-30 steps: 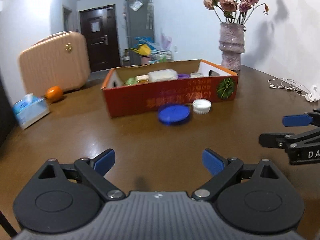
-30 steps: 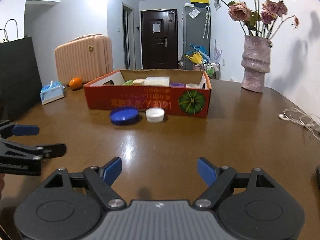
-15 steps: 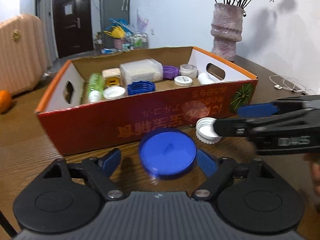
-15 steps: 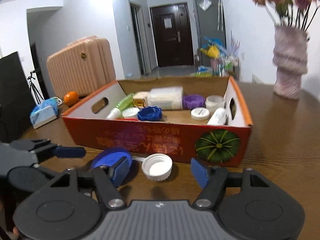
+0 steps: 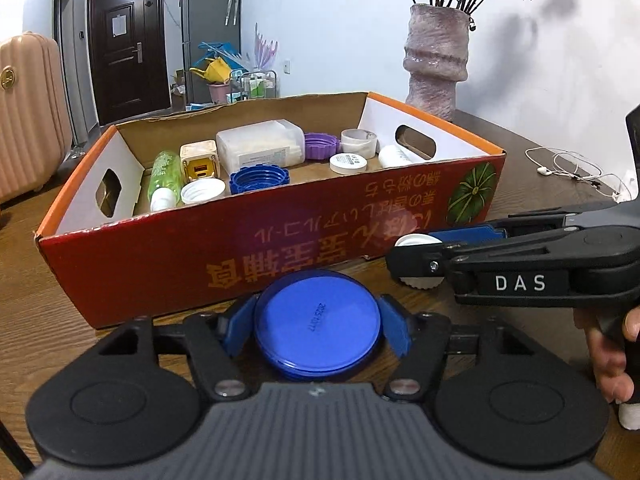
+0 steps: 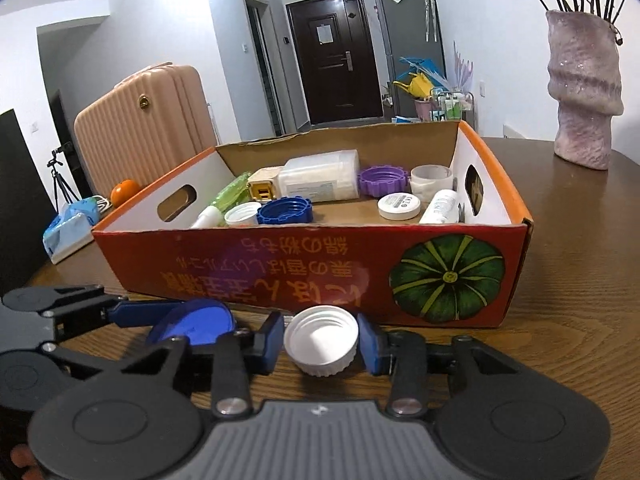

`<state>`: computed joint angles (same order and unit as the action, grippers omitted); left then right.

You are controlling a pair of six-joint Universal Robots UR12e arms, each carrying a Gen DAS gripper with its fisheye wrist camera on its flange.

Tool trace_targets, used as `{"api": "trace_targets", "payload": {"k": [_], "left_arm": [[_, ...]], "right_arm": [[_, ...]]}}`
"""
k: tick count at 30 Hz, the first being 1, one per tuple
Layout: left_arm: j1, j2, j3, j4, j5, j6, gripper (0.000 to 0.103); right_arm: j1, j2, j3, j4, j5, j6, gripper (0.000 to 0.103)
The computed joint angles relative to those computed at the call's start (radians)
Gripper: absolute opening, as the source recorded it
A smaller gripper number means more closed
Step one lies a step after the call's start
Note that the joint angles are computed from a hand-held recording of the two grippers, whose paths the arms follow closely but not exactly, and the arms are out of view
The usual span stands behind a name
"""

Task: Organize rigid objects
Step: 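Grasp the flat blue lid with the left tool while the right tool grasps the white bottle cap, then carry the blue lid and white cap into the box and open both tools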

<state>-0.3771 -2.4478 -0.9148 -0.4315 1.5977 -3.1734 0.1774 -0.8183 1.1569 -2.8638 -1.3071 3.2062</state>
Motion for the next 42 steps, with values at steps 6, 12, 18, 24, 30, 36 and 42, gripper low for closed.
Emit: {"api": "trace_targets", "payload": {"k": [6,12,18,24,30,36,42], "left_arm": [[-0.001,0.002,-0.004,0.005,0.005,0.004,0.067],[-0.020,0.071,-0.109,0.051,0.062,-0.045,0.067],[-0.062,0.196,-0.318,0.175,0.138,-0.104,0.067],[-0.089,0.270,-0.424,0.248,0.181,-0.100,0.067],[-0.105,0.299,-0.463,0.285,0.198,-0.090,0.067],[-0.099,0.286,-0.432,0.303,0.179,-0.082,0.067],[-0.057,0.193,-0.225,0.218,0.083,-0.083,0.067]], "right_arm": [[0.001,-0.007,0.013,-0.014,-0.022,0.028,0.039],[0.008,-0.091,0.156,-0.148,-0.070,0.073,0.039],[0.005,-0.222,0.362,-0.250,-0.108,0.120,0.039],[0.001,-0.313,0.496,-0.310,-0.133,0.124,0.039],[0.001,-0.342,0.545,-0.345,-0.107,0.137,0.039],[-0.010,-0.337,0.522,-0.343,-0.059,0.127,0.039],[-0.039,-0.262,0.347,-0.268,0.045,0.072,0.039]]}}
